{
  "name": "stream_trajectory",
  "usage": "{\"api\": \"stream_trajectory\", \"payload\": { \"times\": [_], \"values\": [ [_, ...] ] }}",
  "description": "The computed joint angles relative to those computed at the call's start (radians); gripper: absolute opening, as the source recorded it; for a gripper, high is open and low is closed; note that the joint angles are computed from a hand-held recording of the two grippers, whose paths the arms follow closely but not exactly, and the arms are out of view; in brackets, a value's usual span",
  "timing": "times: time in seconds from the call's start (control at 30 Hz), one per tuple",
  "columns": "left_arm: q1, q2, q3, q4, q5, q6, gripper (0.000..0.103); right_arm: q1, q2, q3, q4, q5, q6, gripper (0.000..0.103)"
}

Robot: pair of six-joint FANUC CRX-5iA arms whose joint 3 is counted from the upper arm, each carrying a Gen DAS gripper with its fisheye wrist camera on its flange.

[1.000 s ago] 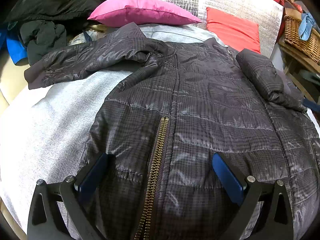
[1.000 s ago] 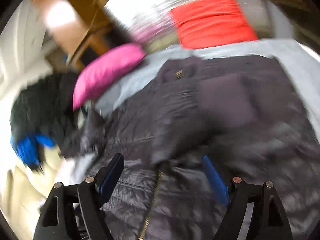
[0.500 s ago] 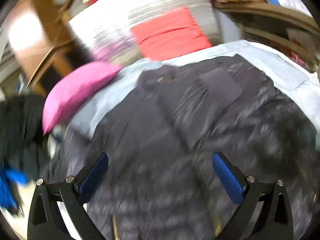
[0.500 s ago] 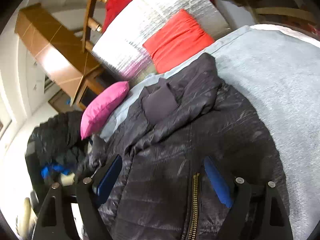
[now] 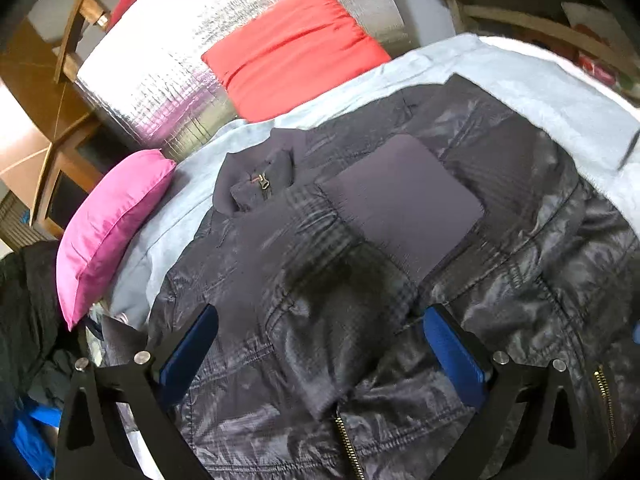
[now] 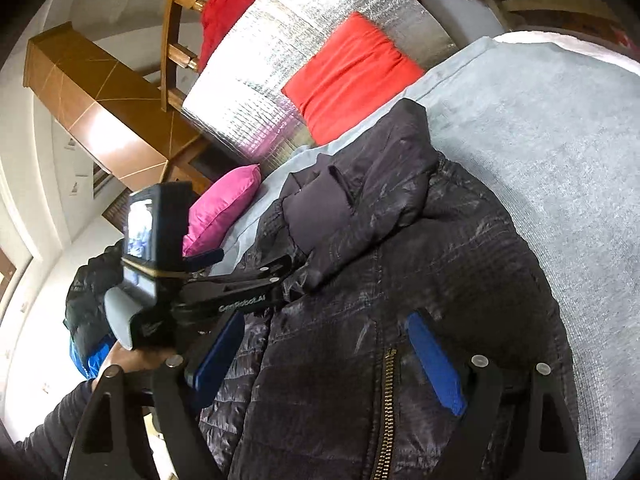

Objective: Fold large clothes

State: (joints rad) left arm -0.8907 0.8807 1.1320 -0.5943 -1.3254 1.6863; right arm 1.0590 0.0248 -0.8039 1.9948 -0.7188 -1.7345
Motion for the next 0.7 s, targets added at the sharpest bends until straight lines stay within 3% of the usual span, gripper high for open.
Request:
{"api": "stream_trajectory", "payload": {
  "times": [0.03, 0.1, 0.13, 0.17, 0.2, 0.27, 0.33, 0.4, 0.5, 0.6, 0.7],
  "values": [
    [-0.005, 0.02, 0.034, -0.015, -0.024, -0.005, 0.102, 0.002, 0.003, 0.003, -0.005, -0.001, 0.007, 0.087],
    [-0.002, 0.059, 0.092, -0.026, -0.063, -0.022, 0.088, 0.009, 0.004, 0.005, -0.016, -0.007, 0.023, 0.087],
    [0.005, 0.075, 0.115, -0.015, -0.08, -0.032, 0.073, 0.014, 0.005, 0.005, -0.023, -0.011, 0.031, 0.087],
    [0.013, 0.087, 0.133, -0.002, -0.097, -0.039, 0.051, 0.016, 0.005, 0.005, -0.029, -0.012, 0.034, 0.087],
    [0.018, 0.09, 0.138, 0.003, -0.106, -0.029, 0.043, 0.015, 0.005, 0.005, -0.028, -0.01, 0.03, 0.087],
    [0.035, 0.046, 0.068, 0.018, -0.068, 0.038, 0.03, 0.008, 0.006, 0.005, -0.022, -0.002, 0.023, 0.087],
    [0.066, -0.006, -0.015, 0.054, -0.019, 0.131, 0.024, 0.006, 0.009, 0.006, -0.021, 0.001, 0.023, 0.087],
    [0.107, -0.068, -0.117, 0.107, 0.035, 0.245, 0.023, 0.009, 0.01, 0.007, -0.024, -0.003, 0.025, 0.087],
    [0.195, -0.182, -0.334, 0.247, 0.193, 0.405, 0.025, 0.01, 0.011, 0.006, -0.025, -0.004, 0.023, 0.087],
    [0.258, -0.247, -0.483, 0.369, 0.296, 0.474, 0.029, 0.014, 0.011, 0.006, -0.03, -0.008, 0.028, 0.087],
    [0.274, -0.271, -0.538, 0.382, 0.325, 0.519, 0.049, 0.013, 0.012, 0.007, -0.031, -0.003, 0.03, 0.087]
  ]
}}
